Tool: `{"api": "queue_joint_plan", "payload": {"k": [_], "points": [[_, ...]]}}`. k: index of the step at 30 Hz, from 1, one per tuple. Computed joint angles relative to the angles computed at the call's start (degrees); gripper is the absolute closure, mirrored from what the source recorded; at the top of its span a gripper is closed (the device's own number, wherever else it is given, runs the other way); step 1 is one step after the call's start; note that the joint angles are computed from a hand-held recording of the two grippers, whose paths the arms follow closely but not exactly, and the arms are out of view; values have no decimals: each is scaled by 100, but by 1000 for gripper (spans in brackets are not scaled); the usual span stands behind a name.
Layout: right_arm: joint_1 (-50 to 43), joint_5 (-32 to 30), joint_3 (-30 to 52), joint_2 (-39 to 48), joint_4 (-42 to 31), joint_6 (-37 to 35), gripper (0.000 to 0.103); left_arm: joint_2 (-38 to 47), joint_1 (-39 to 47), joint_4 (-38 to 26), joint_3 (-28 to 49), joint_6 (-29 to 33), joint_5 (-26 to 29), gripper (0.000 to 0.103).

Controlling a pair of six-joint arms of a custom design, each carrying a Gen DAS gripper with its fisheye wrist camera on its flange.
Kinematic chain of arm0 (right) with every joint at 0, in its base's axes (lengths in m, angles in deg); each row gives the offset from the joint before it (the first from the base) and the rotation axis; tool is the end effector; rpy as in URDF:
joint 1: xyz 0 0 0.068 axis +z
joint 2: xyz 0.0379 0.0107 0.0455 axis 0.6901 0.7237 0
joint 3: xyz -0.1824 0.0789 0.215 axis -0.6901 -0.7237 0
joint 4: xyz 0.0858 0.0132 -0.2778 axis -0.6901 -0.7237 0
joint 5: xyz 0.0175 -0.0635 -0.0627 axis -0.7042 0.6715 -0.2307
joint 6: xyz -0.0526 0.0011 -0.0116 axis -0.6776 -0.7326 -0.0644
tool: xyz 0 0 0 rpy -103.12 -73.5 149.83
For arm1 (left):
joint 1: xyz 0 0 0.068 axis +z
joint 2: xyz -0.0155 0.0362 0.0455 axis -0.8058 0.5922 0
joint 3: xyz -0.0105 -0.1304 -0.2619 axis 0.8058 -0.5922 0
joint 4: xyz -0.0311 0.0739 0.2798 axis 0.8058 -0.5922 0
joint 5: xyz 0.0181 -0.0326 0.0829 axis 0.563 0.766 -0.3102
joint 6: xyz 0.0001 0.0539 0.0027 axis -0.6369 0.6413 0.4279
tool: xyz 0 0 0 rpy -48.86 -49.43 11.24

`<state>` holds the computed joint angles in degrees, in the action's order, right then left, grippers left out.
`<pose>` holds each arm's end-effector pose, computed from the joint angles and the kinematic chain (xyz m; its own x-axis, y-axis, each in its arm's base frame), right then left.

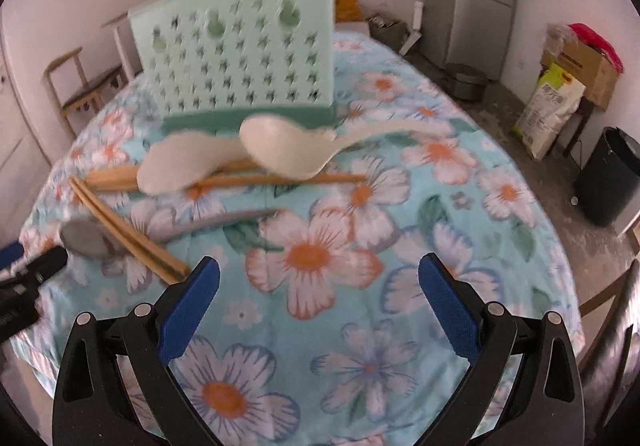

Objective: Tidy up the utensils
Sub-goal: 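Reach the right gripper to the white ladle and grasp its bowl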

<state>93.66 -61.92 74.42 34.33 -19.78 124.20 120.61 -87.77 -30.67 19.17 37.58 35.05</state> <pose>0.1820 0.1943 0.1292 -0.7592 -0.0532 -0.6486 -0.1200 0.9910 0.0592 0.1501 -0.0811 0.1554 -0.7441 -0.1759 -0.6446 -0.2284 0.9736 -0.0020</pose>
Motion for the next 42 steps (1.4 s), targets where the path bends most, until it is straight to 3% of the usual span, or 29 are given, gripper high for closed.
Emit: {"api": "queue_joint_plan", "payload": {"k": [7,12,20,25,30,35,40,42], "points": [[-101,-242,-157,196,413,-189,6,-581,102,388,-267,542,476,8],[-120,-340,-312,136,650,-327,6,-932,267,602,-428,572,996,8],[-211,-535,-495,-32,824,-415,6,-563,918,1247,-538,555,2470,48],[-244,-592,-548,-50,934,-468,6,-606,1474,1601,-788,381,3262,63],[-266,-633,-650,-120,1052,-470,6,-280,2035,2398,-1061,73,4033,74],[-260,-648,-776,-195,1219,-627,6,179,2134,2917,-1099,-86,4013,91],[-531,-1216,-806,-597,1112,-740,9,76,2132,2818,-1108,17,3972,92],[-453,-1051,-712,-696,1059,-948,14,22,2171,2840,-1158,22,4025,92]]}}
